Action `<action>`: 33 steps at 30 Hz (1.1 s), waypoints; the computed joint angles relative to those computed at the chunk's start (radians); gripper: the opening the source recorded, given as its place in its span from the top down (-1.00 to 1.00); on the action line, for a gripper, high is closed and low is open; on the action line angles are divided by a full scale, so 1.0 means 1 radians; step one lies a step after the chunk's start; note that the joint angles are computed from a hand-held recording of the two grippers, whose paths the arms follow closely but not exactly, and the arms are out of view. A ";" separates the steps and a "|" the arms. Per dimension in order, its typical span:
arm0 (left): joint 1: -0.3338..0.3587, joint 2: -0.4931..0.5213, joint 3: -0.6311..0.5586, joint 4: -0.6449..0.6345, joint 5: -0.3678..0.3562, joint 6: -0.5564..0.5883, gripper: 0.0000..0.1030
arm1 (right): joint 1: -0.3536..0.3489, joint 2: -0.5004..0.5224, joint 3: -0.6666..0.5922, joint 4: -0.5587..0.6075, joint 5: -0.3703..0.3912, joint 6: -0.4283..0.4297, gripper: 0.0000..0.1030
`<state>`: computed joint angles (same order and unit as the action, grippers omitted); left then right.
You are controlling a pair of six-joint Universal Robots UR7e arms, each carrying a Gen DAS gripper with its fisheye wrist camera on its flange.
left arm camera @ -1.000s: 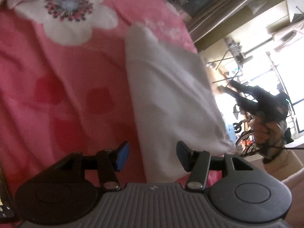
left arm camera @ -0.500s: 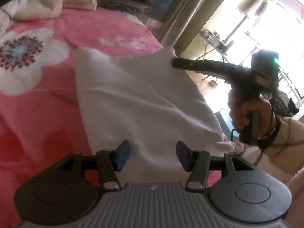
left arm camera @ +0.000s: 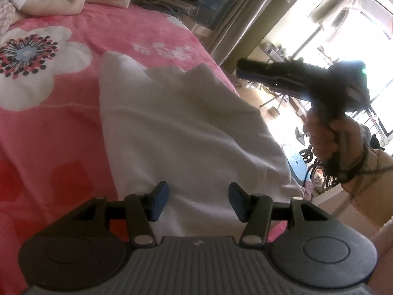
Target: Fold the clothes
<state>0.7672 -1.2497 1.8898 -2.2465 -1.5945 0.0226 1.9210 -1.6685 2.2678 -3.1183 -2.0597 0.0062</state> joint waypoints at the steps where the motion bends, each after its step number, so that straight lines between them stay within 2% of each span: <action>1: 0.001 -0.001 0.000 0.001 -0.001 0.000 -0.08 | 0.002 0.004 -0.008 0.008 -0.066 0.012 0.45; 3: 0.002 -0.003 0.001 0.003 -0.003 -0.002 -0.08 | -0.013 0.007 -0.021 0.064 -0.141 0.022 0.45; 6: -0.001 -0.007 0.001 0.009 0.000 -0.003 -0.08 | -0.050 0.013 -0.024 0.121 -0.164 0.059 0.45; 12: -0.002 -0.009 0.001 0.015 0.002 -0.011 -0.09 | -0.104 0.024 -0.024 0.148 -0.108 0.074 0.45; 20: -0.005 -0.015 0.002 0.023 0.004 -0.008 -0.09 | -0.145 0.020 -0.010 0.097 -0.043 0.116 0.49; 24: -0.005 -0.017 0.005 0.022 0.004 -0.005 -0.09 | -0.095 0.047 0.003 0.022 -0.113 0.051 0.84; 29: -0.008 -0.016 0.006 0.022 0.007 0.003 -0.09 | -0.022 0.103 0.011 -0.116 -0.219 -0.061 0.88; 33: -0.009 -0.016 0.004 0.025 0.004 0.002 -0.09 | 0.005 0.132 0.002 -0.157 -0.305 -0.111 0.90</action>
<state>0.7584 -1.2657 1.8933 -2.2214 -1.5904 0.0243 1.9257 -1.5363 2.2697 -3.2756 -2.3644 -0.1051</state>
